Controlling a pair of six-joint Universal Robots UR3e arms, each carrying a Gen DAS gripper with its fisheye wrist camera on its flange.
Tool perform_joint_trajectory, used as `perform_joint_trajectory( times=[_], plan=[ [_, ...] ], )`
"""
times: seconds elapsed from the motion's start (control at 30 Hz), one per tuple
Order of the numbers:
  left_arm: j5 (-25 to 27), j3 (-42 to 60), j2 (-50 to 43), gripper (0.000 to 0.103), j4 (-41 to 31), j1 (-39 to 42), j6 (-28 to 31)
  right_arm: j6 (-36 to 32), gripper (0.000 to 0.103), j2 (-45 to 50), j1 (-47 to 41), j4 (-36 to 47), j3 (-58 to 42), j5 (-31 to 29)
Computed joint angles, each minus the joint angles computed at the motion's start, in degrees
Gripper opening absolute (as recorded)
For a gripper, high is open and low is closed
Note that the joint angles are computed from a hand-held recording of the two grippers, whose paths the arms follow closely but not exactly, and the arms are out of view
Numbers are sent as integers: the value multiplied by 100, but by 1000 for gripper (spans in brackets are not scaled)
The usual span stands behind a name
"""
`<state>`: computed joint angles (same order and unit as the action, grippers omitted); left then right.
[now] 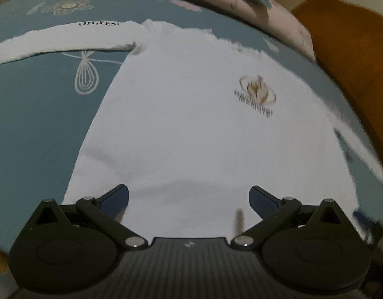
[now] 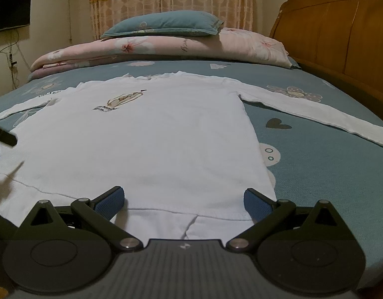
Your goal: Fold clothes
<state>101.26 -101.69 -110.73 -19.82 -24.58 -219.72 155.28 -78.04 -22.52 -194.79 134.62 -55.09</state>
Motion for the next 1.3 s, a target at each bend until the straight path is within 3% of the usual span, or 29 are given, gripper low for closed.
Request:
perform_joint_trajectory(
  times=[0.17, 0.27, 0.57, 0.7, 0.9, 1.0, 1.3],
  plan=[
    [166, 287, 130, 102, -645, -252, 282, -88, 103, 7, -43, -31, 41, 55],
    [244, 762, -81, 102, -633, -381, 459, -72, 103, 6, -34, -34, 46, 43],
    [296, 3250, -1751, 102, -1503, -683, 1027, 50, 103, 19, 23, -17, 17, -32],
    [435, 3284, -1979, 102, -1605, -835, 834, -14, 103, 42, -17, -110, 74, 26],
    [1395, 2820, -2055, 102, -988, -1376, 811, -200, 103, -10, -114, -81, 155, 156],
    [1549, 2660, -2112, 102, -580, -1429, 818, -218, 103, -23, -113, -97, 176, 150],
    [1669, 2547, -2145, 102, -316, -1495, 816, -228, 103, -5, -107, -211, 235, 137]
  ],
)
